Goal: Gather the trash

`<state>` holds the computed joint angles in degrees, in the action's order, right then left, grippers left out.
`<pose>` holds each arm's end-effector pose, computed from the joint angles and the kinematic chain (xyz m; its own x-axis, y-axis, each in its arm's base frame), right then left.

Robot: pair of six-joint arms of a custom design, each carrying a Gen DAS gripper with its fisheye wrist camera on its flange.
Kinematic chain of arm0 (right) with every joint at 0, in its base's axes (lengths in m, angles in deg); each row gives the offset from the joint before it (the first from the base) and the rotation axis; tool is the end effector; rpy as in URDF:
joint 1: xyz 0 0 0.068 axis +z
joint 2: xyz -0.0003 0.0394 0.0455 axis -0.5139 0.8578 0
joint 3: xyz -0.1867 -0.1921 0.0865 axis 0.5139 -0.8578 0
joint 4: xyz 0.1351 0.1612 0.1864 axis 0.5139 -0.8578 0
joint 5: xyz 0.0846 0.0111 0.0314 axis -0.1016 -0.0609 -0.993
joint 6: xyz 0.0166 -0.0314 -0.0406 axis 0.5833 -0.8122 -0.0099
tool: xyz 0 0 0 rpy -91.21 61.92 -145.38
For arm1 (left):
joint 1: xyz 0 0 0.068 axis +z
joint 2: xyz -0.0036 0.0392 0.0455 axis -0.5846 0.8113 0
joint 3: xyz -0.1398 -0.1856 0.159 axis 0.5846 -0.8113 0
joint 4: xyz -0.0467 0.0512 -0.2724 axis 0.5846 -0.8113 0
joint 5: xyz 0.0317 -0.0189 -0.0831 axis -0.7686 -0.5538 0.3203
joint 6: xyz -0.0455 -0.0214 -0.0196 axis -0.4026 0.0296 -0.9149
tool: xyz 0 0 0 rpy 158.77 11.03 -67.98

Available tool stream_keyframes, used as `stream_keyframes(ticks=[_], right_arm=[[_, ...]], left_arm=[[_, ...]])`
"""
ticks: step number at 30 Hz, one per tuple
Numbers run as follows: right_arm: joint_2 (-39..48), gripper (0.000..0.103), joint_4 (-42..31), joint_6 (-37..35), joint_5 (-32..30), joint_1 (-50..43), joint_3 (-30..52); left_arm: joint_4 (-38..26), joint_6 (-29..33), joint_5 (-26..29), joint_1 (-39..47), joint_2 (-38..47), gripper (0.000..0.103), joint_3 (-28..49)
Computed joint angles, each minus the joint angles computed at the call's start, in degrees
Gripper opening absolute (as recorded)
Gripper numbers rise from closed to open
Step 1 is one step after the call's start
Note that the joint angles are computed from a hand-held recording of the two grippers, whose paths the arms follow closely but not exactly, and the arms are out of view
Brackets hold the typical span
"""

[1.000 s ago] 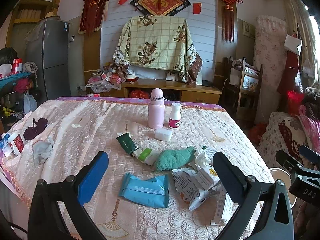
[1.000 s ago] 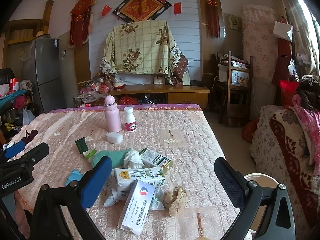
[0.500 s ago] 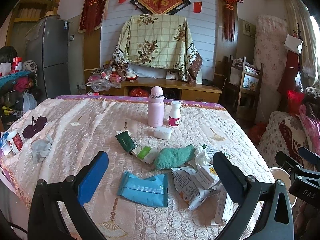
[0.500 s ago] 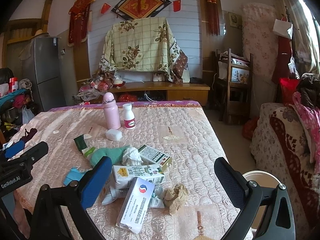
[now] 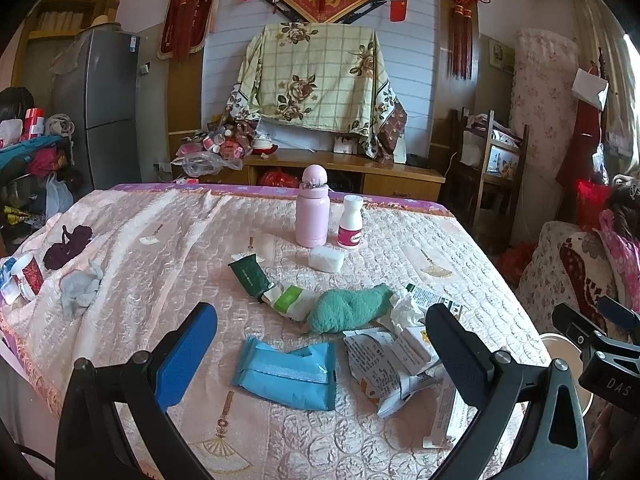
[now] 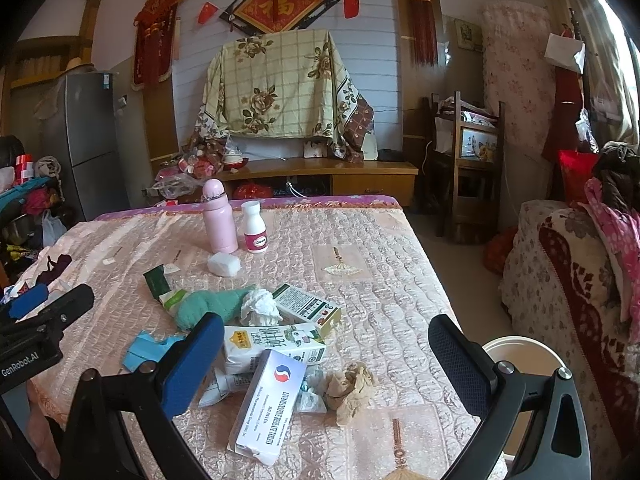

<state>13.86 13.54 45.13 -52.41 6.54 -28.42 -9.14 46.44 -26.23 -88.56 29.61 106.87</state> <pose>0.1279 0.0737 0.2032 -0.4873 0.0545 -0.8715 0.0387 0.9984 0.0408 0.1676 -0.1818 0.2280 -0.4915 -0.0544 -0.8692 0.0220 0.9970 -0.0748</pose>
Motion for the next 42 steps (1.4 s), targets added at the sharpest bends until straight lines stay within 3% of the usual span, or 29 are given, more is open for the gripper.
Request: stream_keyframes(ticks=[34,42], right_arm=[[8.9,0.103,6.7,-2.5,-6.1,-5.1,-1.5],[13.2,0.103,9.5,-5.6,-17.5,-10.5,-4.1]], left_arm=[[2.9,2.8,6.7,8.6,2.1,0.103,-2.2],[3.2,6.7,15.9,14.6,3.0,0.103,-2.8]])
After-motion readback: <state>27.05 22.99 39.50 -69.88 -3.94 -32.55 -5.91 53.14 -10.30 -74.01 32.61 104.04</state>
